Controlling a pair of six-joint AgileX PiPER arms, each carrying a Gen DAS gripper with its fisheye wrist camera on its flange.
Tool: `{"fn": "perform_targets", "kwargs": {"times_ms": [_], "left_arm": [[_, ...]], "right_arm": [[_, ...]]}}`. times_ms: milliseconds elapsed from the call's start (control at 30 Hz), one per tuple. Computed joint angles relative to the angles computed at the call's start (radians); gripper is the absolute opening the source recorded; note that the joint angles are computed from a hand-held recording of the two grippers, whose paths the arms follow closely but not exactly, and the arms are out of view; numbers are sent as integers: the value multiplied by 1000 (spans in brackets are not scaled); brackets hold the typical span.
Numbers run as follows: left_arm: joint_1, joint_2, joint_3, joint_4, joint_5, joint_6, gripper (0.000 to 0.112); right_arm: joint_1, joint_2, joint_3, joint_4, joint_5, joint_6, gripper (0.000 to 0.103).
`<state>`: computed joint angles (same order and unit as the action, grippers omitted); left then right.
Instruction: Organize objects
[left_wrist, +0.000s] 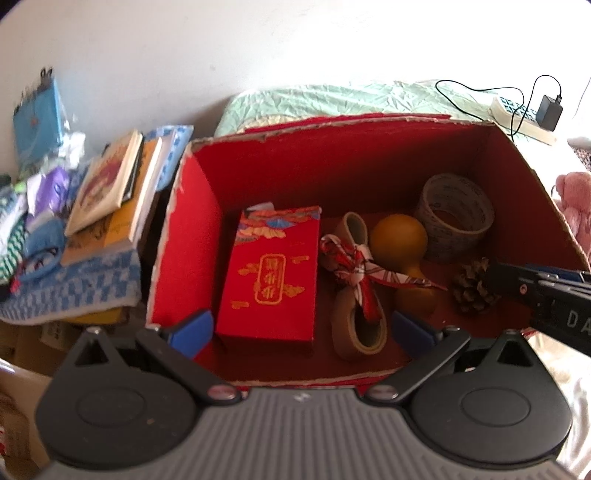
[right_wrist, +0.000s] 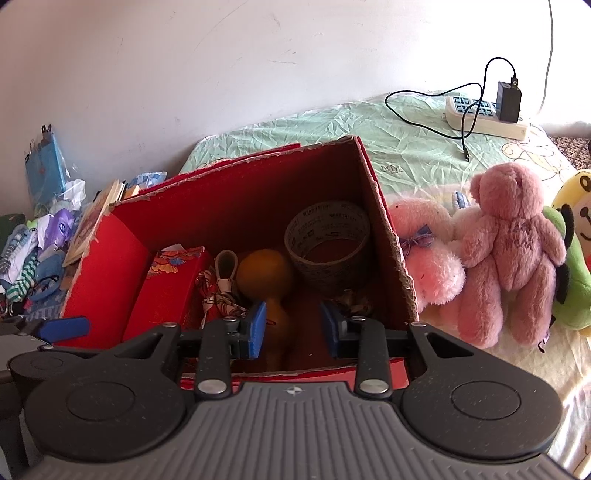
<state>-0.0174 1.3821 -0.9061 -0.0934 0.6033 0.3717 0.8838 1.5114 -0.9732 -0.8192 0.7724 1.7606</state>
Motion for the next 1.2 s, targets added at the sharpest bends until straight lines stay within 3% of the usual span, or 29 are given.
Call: {"fn": "perform_targets", "kwargs": {"times_ms": [167,433,700,1067,1200], "left_arm": [[-4,-1,0,14,-5,-11,103],[41,-1,-41,-92,32,51,103],[45,-55,-49,-72,31,55,103],[45,-119,-5,-74,12,84,103],[-6,-156,47,37,-49,-28,103]], "right_arm": [[5,16,-24,16,26,-31,34],[57,44,-111,-58,191,-72,34],[67,52,-140,-74,254,-92,34],[101,18,-83,-91,255,-4,35],[110,-6,-51,-107,258,43,35]]}}
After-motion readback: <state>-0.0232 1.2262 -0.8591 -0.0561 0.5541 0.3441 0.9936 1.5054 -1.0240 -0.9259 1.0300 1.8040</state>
